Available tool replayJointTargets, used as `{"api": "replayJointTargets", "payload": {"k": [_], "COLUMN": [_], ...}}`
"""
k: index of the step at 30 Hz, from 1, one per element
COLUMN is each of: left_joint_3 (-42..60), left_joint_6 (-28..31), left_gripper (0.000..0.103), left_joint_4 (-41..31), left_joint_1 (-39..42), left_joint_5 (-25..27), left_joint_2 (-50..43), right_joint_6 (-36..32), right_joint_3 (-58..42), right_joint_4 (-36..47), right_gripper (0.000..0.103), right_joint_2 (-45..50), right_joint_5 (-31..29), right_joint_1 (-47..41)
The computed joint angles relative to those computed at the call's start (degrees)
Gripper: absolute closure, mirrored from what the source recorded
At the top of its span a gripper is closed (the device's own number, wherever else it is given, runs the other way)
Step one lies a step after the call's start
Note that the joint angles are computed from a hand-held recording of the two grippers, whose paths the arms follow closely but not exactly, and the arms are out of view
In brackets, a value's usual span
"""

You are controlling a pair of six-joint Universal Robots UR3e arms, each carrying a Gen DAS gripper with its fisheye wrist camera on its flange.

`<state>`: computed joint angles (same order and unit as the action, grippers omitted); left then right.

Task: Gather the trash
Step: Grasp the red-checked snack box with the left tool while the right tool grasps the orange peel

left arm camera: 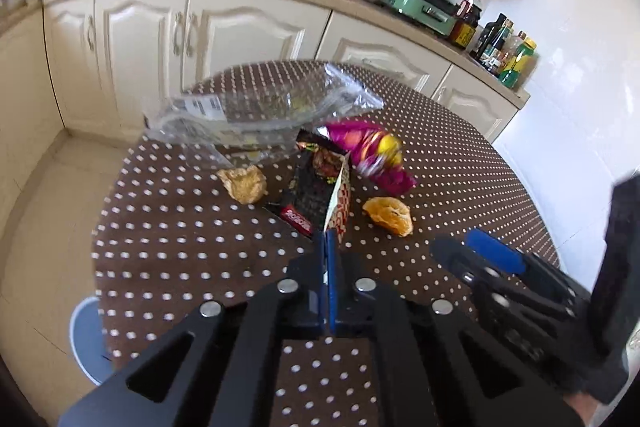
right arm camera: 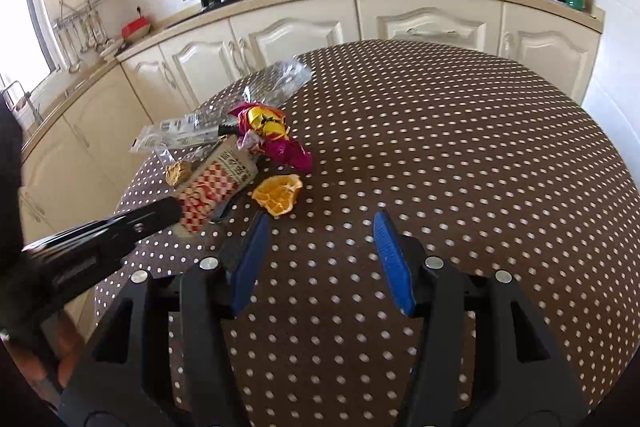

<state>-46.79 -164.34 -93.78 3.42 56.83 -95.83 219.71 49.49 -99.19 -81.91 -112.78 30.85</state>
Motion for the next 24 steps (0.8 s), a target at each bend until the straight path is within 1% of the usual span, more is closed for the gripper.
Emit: {"api": "replayJointTargets", "payload": {"k": [2, 4, 9, 10, 11, 12, 13, 15, 17, 21, 24], "left_joint_3": [0.1, -1.5, -2.7, -2.6, -2.7, -3.0, -3.3, -3.7, -4.2, -5.6, -5.5], "left_joint_6": [1.6, 2.3, 4.7, 5.1, 5.4, 5.6, 5.8, 6.5, 7.6, 11.4, 15.8], "left_gripper": [0.102, 0.102, 0.102, 0.102, 0.102, 0.102, 0.102, 0.102, 0.102, 0.102, 0.102], "left_joint_4": [-1.2, -0.3, -1.9, -2.3, -2.8, -3.0, -3.2, -4.0, -5.1, -9.3, -14.3], "left_joint_1": [1.0, 1.7, 3.7, 3.9, 4.3, 4.6, 4.9, 5.7, 6.9, 11.1, 15.4], "left_joint_5": [-0.8, -0.7, -1.9, -2.1, -2.6, -2.8, -3.1, -3.8, -4.7, -7.4, -9.8], "left_joint_2": [0.6, 1.9, 3.3, 3.2, 3.3, 3.6, 3.8, 4.6, 5.7, 9.3, 11.8], "right_joint_6": [-1.2, -2.6, -5.2, -6.0, -6.5, -6.8, -6.8, -7.1, -6.0, -3.7, -1.8], "right_joint_3": [-2.4, -5.8, -18.4, -20.8, -22.1, -24.5, -26.5, -27.5, -26.2, -23.7, -27.5], "right_joint_4": [0.8, 2.0, 8.7, 10.2, 10.9, 12.7, 13.9, 14.7, 14.1, 12.5, 13.8], "right_gripper": [0.049, 0.049, 0.049, 0.054, 0.064, 0.071, 0.072, 0.072, 0.072, 0.072, 0.072], "right_joint_2": [2.0, 4.6, 12.9, 14.5, 15.4, 16.8, 17.8, 18.3, 17.4, 15.2, 16.9], "right_joint_5": [1.7, 3.8, 4.5, 5.1, 5.9, 5.7, 4.8, 3.8, 1.7, -0.6, -2.0], "right_joint_1": [-0.8, -1.7, -2.2, -2.4, -2.7, -2.6, -2.3, -1.5, 0.0, 3.0, 6.1]}}
